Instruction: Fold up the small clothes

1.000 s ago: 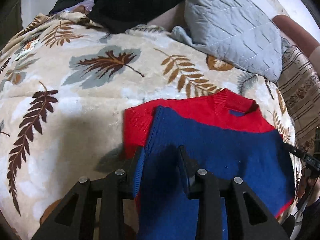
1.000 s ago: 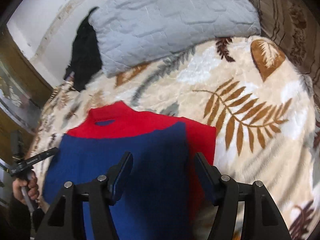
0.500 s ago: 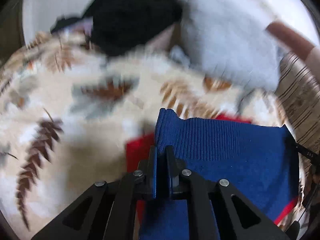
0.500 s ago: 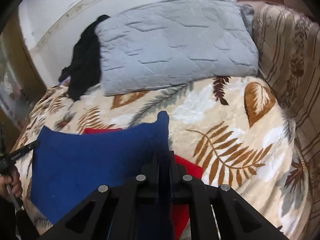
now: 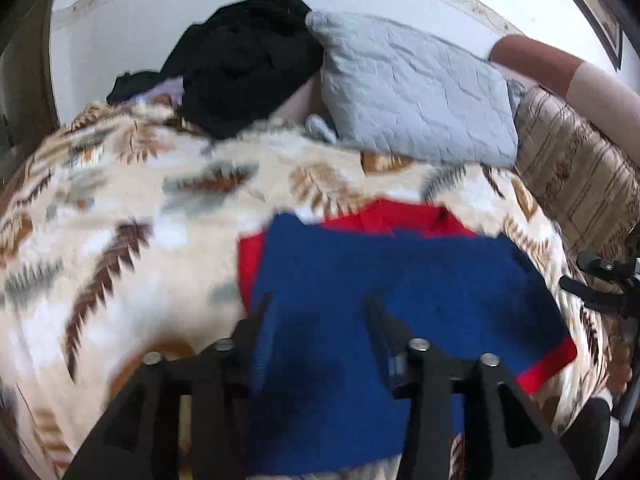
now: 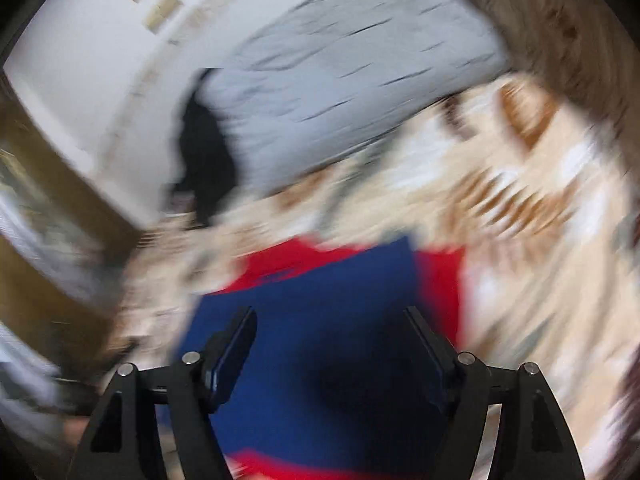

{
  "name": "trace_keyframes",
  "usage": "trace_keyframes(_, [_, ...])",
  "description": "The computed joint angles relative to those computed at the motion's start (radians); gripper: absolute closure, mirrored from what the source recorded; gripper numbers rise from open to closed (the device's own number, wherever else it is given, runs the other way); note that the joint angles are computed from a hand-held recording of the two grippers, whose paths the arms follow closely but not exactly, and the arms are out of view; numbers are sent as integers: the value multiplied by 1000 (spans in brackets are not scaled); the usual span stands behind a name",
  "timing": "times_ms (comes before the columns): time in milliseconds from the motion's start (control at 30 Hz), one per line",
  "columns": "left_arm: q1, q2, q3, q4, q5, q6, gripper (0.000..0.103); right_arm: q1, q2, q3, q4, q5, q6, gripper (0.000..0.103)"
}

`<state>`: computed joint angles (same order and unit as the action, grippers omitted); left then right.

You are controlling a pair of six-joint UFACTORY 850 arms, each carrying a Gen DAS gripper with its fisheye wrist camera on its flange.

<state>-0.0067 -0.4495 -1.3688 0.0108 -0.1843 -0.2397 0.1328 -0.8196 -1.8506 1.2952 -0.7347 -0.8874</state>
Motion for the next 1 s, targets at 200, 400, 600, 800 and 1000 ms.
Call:
trace_keyframes(200, [-27,-44,8,372,-151,-375,53,-19,20,188,102,3,83,35])
trace_keyframes(400, [-39,10,67,508,-112,-521,37,-30,138,322,251,19,-117,25])
trace_keyframes(600, [-11,13,108,378,-118,-458,36,-70,114,314,231,3,-3,24])
trace_keyframes(800, [-11,5,117,405,-97,-465,35,-50,26,85,136,-17,52,23])
trace_keyframes(1000, [-5,18,132,329,-76,-378,33,-68,-236,-225,24,-75,371,23])
